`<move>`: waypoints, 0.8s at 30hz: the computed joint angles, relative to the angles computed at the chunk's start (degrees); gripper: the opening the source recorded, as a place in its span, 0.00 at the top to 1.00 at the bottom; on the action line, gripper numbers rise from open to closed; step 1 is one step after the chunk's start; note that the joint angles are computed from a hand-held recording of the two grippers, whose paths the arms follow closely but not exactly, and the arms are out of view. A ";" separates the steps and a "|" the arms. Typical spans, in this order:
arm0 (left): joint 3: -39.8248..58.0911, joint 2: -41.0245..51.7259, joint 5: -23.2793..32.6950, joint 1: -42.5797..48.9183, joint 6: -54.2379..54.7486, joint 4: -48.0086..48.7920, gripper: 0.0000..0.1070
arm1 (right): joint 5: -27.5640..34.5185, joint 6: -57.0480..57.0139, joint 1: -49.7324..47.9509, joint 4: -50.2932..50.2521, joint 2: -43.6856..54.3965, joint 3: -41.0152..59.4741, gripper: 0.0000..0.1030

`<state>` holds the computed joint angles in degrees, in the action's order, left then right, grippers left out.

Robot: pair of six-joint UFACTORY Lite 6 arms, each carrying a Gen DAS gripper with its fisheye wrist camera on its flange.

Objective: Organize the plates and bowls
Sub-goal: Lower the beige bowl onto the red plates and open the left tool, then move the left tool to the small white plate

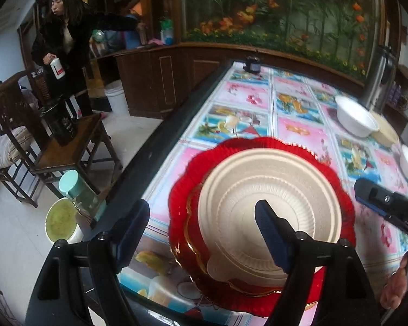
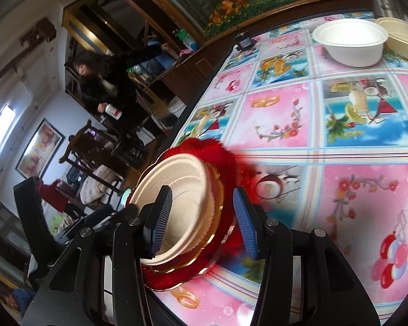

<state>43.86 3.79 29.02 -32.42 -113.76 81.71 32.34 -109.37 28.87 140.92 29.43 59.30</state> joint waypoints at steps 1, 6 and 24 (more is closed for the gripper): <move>-0.25 -0.69 0.16 -0.05 -0.87 0.61 0.25 | 0.21 0.53 -0.48 -0.35 0.10 -0.22 0.54; 1.49 -1.11 2.08 -3.51 -0.67 -0.22 0.25 | 2.47 2.65 -3.78 -2.32 0.09 -2.63 0.54; 40.54 31.27 3.31 -20.41 28.00 -23.20 0.25 | 13.94 1.72 -26.16 -12.21 -8.39 -18.99 0.54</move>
